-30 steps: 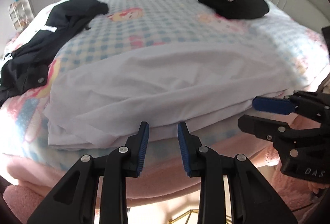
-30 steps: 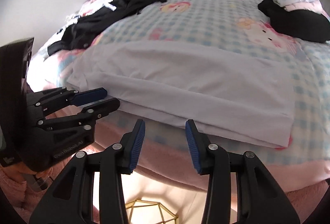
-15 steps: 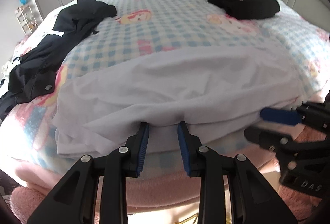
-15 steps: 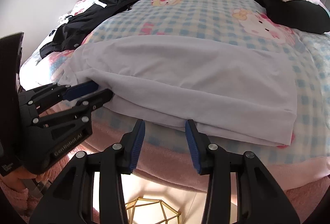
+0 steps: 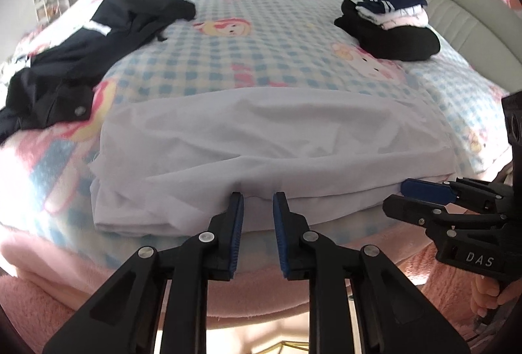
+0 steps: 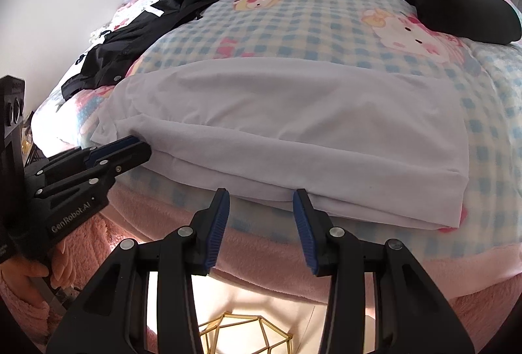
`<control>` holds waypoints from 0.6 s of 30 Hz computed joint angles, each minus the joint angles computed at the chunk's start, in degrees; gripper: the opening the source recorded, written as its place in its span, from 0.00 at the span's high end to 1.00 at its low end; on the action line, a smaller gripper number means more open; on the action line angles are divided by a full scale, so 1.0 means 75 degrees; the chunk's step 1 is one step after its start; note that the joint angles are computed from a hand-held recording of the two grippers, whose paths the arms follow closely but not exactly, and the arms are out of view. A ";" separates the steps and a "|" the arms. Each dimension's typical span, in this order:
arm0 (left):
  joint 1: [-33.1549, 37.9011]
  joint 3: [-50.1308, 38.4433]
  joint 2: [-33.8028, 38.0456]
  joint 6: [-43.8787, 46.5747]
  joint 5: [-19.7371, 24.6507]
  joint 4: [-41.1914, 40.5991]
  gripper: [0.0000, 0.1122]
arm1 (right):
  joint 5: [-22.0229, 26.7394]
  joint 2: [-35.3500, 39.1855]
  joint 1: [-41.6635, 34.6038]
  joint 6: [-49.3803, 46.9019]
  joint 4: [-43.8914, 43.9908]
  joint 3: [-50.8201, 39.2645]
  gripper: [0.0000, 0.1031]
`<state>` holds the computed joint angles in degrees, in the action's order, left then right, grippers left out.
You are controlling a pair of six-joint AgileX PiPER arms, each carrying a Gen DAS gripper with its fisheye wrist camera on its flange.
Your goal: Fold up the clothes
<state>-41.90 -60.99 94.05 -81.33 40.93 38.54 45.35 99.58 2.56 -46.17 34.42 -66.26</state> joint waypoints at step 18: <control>0.1093 0.0333 0.0210 0.3175 -0.2833 -0.3971 0.67 | -0.0182 -0.0089 -0.0096 0.0141 -0.0075 -0.0052 0.60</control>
<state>-33.70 -58.49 95.62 -57.52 19.69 8.76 43.98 98.91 1.85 -45.12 33.86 -66.65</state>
